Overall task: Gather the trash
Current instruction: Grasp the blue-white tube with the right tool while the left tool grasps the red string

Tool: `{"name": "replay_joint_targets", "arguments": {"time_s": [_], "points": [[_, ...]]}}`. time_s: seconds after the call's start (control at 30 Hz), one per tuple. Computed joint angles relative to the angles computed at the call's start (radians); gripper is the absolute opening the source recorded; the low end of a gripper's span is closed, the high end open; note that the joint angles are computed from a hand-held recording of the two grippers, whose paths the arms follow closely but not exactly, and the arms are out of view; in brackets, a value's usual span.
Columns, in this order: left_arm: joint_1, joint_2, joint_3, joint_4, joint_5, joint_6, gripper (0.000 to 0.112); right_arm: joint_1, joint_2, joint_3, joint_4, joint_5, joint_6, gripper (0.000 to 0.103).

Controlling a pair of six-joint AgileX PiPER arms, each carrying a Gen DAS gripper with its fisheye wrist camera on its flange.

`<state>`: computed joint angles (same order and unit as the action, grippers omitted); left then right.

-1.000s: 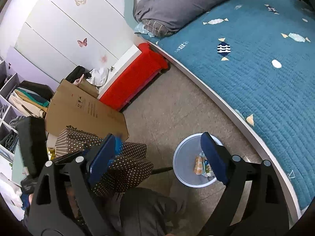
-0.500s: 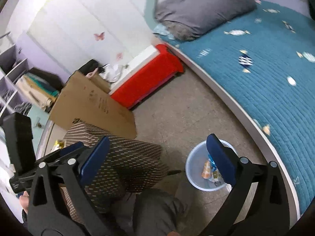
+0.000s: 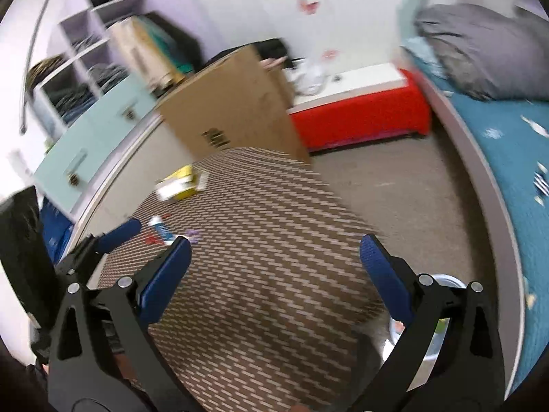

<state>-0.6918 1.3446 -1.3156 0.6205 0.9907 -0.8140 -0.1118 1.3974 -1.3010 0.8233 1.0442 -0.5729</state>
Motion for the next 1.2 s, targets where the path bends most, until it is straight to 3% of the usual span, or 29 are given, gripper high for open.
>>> {"name": "replay_joint_targets", "arguments": {"time_s": [0.27, 0.47, 0.6, 0.67, 0.7, 0.77, 0.8, 0.87, 1.2], "points": [[0.348, -0.187, 0.159, -0.171, -0.053, 0.207, 0.096, 0.375, 0.129, -0.173, -0.227, -0.115, 0.201, 0.094], [0.629, -0.281, 0.27, -0.34, -0.115, 0.474, 0.096, 0.618, 0.348, -0.409, -0.453, -0.082, 0.351, 0.06], [0.895, -0.3, 0.307, -0.569, -0.156, 0.751, 0.096, 0.717, 0.48, -0.557, -0.521, -0.029, 0.381, 0.053], [0.967, -0.294, 0.313, -0.639, -0.16, 0.836, 0.096, 0.756, 0.545, -0.645, -0.561, 0.0, 0.4, 0.051], [0.99, -0.286, 0.313, -0.661, -0.16, 0.865, 0.096, 0.766, 0.567, -0.671, -0.574, 0.009, 0.404, 0.048], [1.015, -0.275, 0.314, -0.689, -0.156, 0.9, 0.096, 0.789, 0.629, -0.746, -0.615, 0.048, 0.426, 0.028], [1.029, -0.257, 0.304, -0.714, -0.148, 0.926, 0.096, 0.794, 0.644, -0.759, -0.617, 0.057, 0.427, 0.025], [1.031, -0.241, 0.301, -0.732, -0.15, 0.948, 0.096, 0.805, 0.632, -0.728, -0.638, 0.031, 0.423, 0.013], [0.933, -0.084, 0.236, -0.707, -0.192, 0.953, 0.095, 0.657, 0.4, -0.456, -0.428, -0.1, 0.318, 0.011]]}}
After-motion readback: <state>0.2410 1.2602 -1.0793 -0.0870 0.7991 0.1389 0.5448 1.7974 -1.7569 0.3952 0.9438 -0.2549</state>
